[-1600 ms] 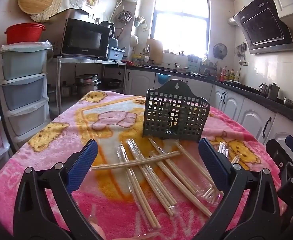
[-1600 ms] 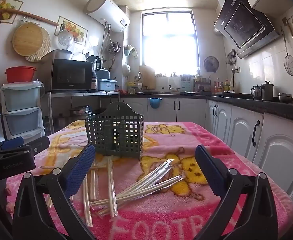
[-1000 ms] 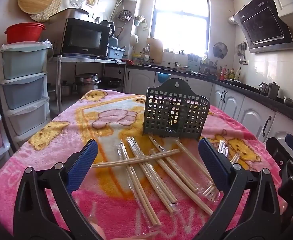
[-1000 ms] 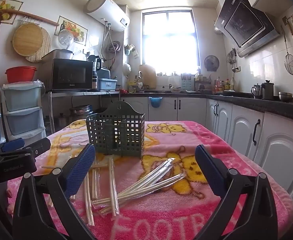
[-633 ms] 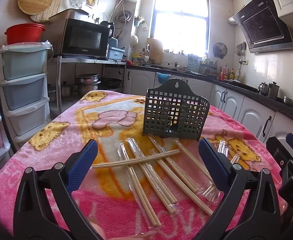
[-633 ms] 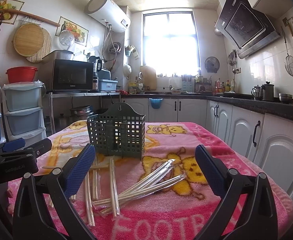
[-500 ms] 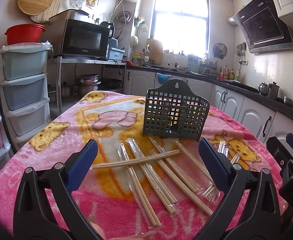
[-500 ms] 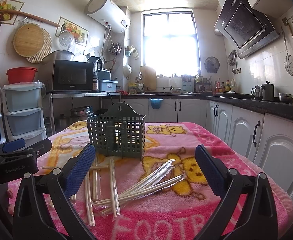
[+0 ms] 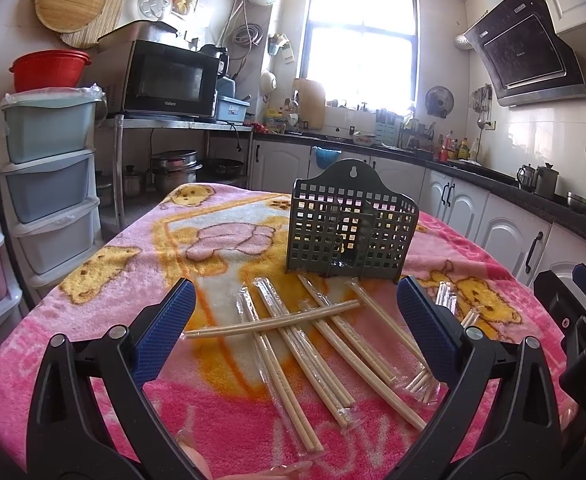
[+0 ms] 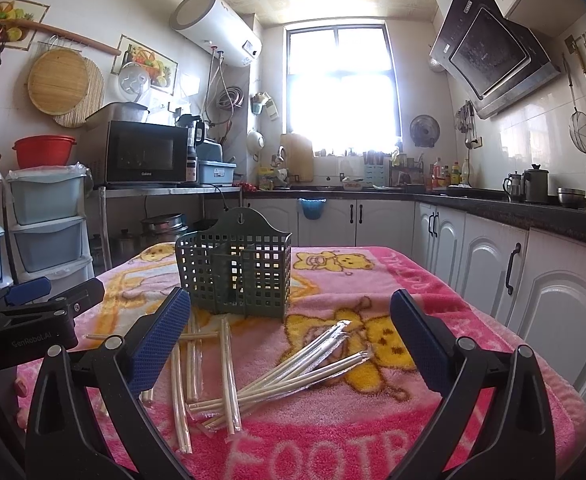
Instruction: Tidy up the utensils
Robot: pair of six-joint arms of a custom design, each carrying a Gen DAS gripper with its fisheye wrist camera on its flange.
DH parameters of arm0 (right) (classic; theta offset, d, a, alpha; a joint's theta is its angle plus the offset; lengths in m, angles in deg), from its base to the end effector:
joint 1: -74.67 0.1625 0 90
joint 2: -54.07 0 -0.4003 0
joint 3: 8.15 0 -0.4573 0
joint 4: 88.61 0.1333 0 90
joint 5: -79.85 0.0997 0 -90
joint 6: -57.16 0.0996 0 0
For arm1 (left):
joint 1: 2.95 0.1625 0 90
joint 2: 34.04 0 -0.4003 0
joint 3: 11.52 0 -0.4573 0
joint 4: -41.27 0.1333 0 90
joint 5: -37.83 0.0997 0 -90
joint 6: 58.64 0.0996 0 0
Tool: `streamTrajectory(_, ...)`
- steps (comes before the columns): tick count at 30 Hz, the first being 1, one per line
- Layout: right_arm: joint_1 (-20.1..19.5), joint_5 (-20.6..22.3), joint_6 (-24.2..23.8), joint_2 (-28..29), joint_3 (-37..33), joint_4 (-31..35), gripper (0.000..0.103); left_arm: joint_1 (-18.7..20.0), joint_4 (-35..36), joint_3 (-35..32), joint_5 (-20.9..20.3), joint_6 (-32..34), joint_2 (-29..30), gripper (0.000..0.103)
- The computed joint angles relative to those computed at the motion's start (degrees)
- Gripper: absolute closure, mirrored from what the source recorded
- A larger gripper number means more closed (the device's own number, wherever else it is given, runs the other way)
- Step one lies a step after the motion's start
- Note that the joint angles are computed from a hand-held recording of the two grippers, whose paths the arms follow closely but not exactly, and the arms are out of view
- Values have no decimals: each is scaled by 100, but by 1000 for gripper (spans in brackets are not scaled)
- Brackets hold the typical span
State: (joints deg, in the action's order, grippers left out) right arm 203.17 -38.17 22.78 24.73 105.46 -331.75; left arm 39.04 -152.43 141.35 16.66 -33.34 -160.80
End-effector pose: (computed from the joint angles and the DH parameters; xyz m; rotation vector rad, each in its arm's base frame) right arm 0.3868 -0.3473 -0.0351 1.0321 -2.0491 1.5698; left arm -0.0179 -0.3204 0.3716 0.2609 1.9019 -1.5522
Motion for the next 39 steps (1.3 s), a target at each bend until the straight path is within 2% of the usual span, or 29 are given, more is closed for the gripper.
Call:
streamTrajectory(28, 16, -4, 22, -31, -10, 141, 6, -38, 63, -5, 70, 88, -142, 10)
streamTrajectory(39, 5, -97, 10, -23, -191, 564, 6, 403, 85, -239, -89, 90, -109, 10)
